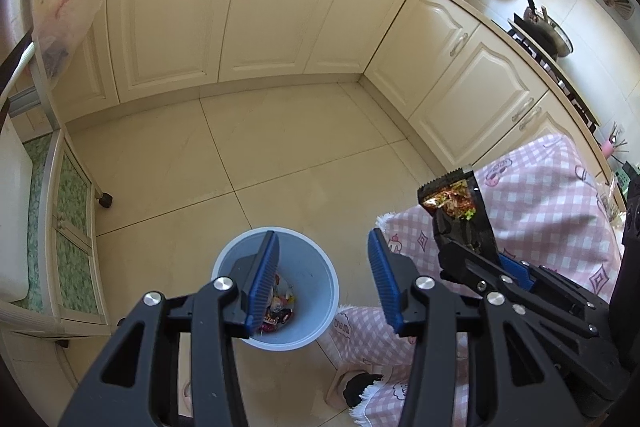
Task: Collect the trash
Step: 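Carry both packets over the blue bin and open both tools, then move both open tools back over the table toward the clear bag and white paper bag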
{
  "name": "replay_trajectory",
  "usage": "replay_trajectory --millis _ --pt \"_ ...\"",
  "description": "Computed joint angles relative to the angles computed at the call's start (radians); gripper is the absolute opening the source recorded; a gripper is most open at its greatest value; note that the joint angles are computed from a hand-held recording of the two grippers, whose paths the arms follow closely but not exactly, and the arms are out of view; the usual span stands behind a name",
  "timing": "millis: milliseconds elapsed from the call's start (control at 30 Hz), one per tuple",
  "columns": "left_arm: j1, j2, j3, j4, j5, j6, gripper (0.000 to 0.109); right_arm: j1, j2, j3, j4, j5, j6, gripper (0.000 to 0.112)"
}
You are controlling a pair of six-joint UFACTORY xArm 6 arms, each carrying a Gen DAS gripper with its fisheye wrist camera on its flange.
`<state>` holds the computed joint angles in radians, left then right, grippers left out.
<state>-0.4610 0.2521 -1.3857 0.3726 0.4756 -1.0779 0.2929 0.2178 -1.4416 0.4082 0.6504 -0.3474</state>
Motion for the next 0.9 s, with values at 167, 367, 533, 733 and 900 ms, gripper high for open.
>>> replay_trajectory --millis 167,367,533,733,900 --pt "0.011 -0.01 0.002 0.03 0.028 -0.038 0.048 0.015 0.026 -0.024 -0.006 -0.044 0.014 0.044" --pt "-0.001 -0.016 -0.009 0.041 0.048 -0.036 0.048 0.012 -0.002 0.002 -0.016 -0.063 0.01 0.046" --pt "-0.032 -0.012 -0.051 0.056 0.063 -0.015 0.049 -0.014 -0.063 0.051 -0.041 -0.083 0.015 0.046" --pt "-0.099 0.011 -0.153 0.094 0.109 -0.003 0.052 -0.069 -0.176 0.126 -0.03 -0.108 -0.011 0.046" --pt "-0.167 0.061 -0.285 0.117 0.16 0.02 0.055 -0.143 -0.281 0.191 0.017 -0.125 -0.067 0.048"
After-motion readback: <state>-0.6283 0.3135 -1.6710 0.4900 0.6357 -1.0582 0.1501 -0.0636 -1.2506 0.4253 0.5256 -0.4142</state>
